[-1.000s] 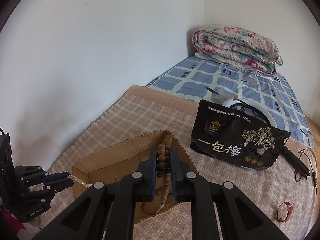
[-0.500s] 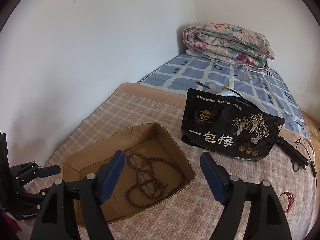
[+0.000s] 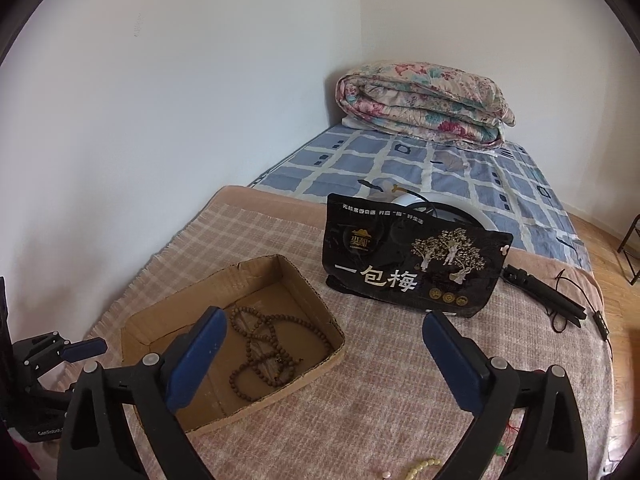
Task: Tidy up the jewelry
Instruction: 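Move the right gripper toward the blue bangle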
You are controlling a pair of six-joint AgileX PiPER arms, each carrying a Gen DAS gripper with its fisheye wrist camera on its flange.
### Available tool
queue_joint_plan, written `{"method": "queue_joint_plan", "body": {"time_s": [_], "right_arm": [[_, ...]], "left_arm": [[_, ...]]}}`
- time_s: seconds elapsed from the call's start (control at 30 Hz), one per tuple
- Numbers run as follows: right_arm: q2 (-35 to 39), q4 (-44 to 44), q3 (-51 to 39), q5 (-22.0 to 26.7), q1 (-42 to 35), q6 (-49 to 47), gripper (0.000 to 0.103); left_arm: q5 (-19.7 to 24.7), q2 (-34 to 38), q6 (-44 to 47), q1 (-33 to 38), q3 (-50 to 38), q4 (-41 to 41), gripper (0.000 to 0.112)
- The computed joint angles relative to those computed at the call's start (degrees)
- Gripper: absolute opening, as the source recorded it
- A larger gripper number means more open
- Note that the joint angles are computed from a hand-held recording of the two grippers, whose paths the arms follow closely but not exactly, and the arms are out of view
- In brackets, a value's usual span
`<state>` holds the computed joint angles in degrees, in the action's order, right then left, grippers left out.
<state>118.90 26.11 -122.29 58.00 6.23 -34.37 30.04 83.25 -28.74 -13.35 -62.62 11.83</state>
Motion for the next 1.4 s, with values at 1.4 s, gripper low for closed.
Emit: {"method": "queue_joint_plan", "body": {"time_s": [1.4], "right_arm": [[-15.7,20.0,34.1,-1.4,-42.2,-46.3,0.102]], "left_arm": [[2.7,14.2,-14.7,-26.5,-13.5,9.4,0.05]]}}
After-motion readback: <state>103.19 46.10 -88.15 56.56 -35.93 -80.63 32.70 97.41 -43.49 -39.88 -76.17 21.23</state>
